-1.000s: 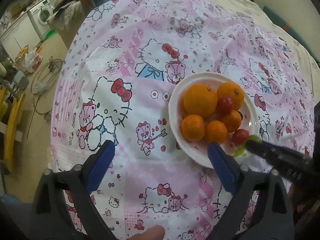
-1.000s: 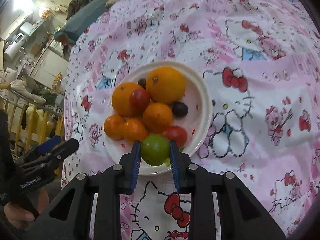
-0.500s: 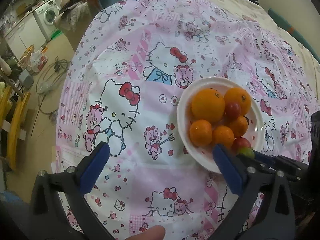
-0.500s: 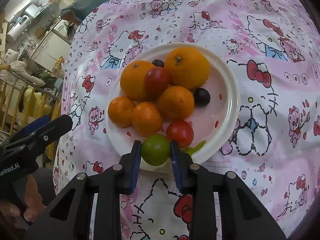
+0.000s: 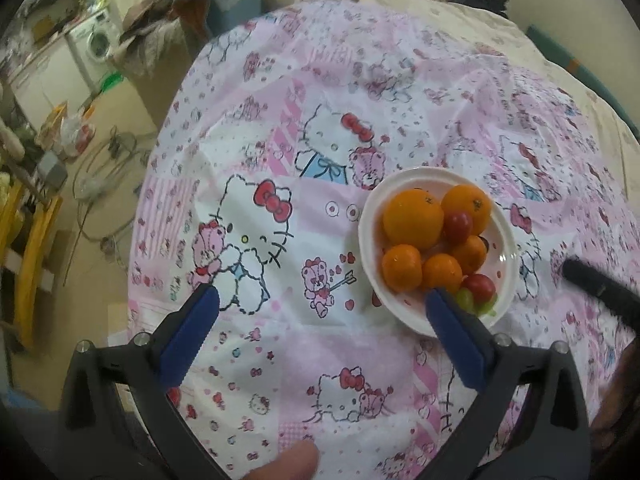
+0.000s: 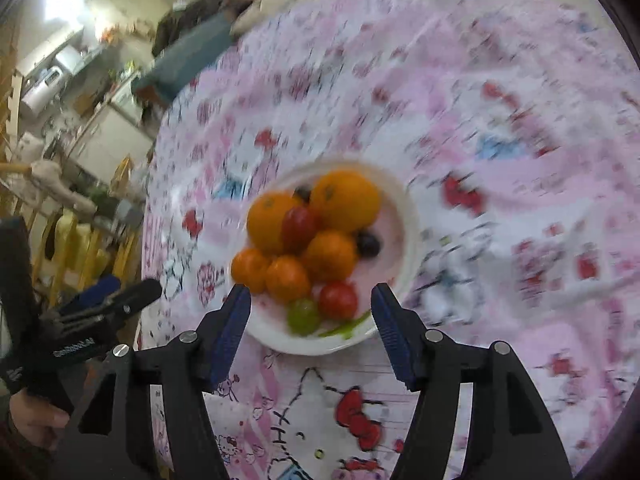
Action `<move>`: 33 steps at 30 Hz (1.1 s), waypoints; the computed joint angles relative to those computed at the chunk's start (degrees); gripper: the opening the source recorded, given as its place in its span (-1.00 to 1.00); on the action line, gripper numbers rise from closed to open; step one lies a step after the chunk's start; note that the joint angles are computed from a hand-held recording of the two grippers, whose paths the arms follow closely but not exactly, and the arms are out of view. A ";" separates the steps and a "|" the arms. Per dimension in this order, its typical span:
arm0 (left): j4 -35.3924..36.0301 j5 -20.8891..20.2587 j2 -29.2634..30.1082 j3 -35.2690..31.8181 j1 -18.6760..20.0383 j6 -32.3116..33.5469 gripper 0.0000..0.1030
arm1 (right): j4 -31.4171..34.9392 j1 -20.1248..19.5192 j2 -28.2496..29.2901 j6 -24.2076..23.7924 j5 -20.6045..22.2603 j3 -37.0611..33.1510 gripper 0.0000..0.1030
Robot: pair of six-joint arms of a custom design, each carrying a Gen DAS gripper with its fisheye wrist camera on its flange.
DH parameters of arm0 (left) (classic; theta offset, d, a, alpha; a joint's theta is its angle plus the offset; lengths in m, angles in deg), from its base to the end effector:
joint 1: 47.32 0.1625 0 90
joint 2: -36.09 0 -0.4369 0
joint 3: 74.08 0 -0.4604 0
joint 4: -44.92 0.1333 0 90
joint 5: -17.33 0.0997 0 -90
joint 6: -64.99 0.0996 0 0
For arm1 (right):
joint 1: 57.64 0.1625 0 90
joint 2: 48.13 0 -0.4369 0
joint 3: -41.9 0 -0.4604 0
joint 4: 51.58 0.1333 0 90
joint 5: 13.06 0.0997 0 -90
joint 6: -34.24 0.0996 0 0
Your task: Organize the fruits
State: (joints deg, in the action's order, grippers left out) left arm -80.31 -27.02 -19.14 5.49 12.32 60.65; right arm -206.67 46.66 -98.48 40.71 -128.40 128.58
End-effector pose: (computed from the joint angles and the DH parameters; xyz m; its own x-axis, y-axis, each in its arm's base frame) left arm -0.2176 -0.7761 0.2821 -0.7071 0.1719 -0.6859 0.4441 0.8628 -0.2415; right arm 0.2806 -0.7338 0.1952 -0.9451 0.0722 0.3186 -0.1107 0.8467 -0.5204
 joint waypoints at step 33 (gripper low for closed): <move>-23.27 -4.79 -9.07 16.54 -4.28 12.08 0.99 | -28.55 7.80 0.58 -12.32 -18.64 9.80 0.99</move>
